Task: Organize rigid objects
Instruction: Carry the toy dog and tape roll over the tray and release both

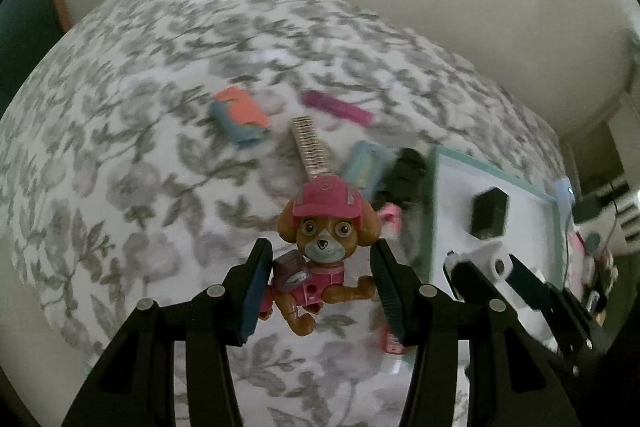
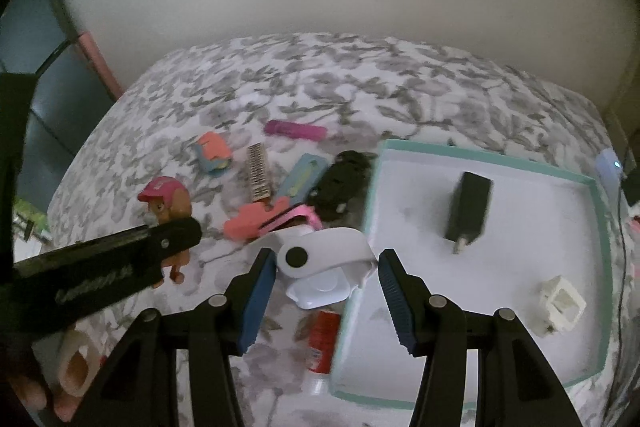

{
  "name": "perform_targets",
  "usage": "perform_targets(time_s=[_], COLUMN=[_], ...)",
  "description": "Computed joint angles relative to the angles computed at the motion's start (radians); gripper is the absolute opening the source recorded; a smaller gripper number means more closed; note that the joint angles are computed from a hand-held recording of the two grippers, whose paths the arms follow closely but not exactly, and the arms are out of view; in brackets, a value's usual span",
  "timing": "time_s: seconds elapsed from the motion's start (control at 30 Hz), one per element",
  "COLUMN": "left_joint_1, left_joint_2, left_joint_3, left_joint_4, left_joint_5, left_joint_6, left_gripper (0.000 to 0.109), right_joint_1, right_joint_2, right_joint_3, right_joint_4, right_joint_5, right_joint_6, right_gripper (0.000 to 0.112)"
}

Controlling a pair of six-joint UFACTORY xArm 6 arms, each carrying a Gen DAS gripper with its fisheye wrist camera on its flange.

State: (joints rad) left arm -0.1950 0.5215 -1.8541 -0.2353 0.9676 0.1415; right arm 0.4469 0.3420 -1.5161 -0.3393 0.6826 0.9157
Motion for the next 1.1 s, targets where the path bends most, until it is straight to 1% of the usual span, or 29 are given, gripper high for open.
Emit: perform_targets(time_s=[0.13,0.23,0.4,0.57,0.7,0.8,0.93,1.03,1.1], left_joint_1=[-0.049,-0.073,-0.124,-0.173,-0.206,-0.224,-0.236,-0.239,-0.24], left_joint_2=[-0.031,-0.044,-0.066,-0.081,-0.078,-0.074,-0.059,-0.061,-0.064], left_joint_3=[0.045,0.066,0.106,0.148,0.168,0.181,0.172,0.178,0.184], left_joint_4=[0.018,-0.009,0.011,0.032,0.047,0.063,0.064,0.066,0.064], left_joint_5=[-0.026,-0.03,-0.06,-0.088,-0.1,-0.103,-0.077,-0.081,-0.084], left_joint_6=[0.037,0.063,0.091,0.128,0.156,0.163,0.178,0.186,0.193], left_gripper=[0.052,0.052,0.052,0.052,0.052,0.052,0.052,0.053,0.053], right_joint_1=[-0.027,-0.052,-0.086,-0.123,-0.132,-0.138,-0.152,-0.167,-0.18], right_joint_2=[-0.042,-0.087,-0.169,-0.255,-0.295,-0.32,-0.334,-0.346,-0.351], right_joint_3=[0.053,0.11,0.192,0.293,0.329,0.354,0.379,0.41,0.432], right_joint_4=[-0.057,-0.096,-0.198,-0.244,-0.293,-0.306,-0.281,-0.249,-0.222], right_joint_5=[0.038,0.057,0.156,0.231,0.302,0.34,0.37,0.363,0.341], right_joint_6=[0.083,0.145,0.284,0.415,0.49,0.534,0.574,0.588,0.59], right_gripper=[0.056,0.056,0.056,0.056,0.056,0.056,0.056,0.056,0.056])
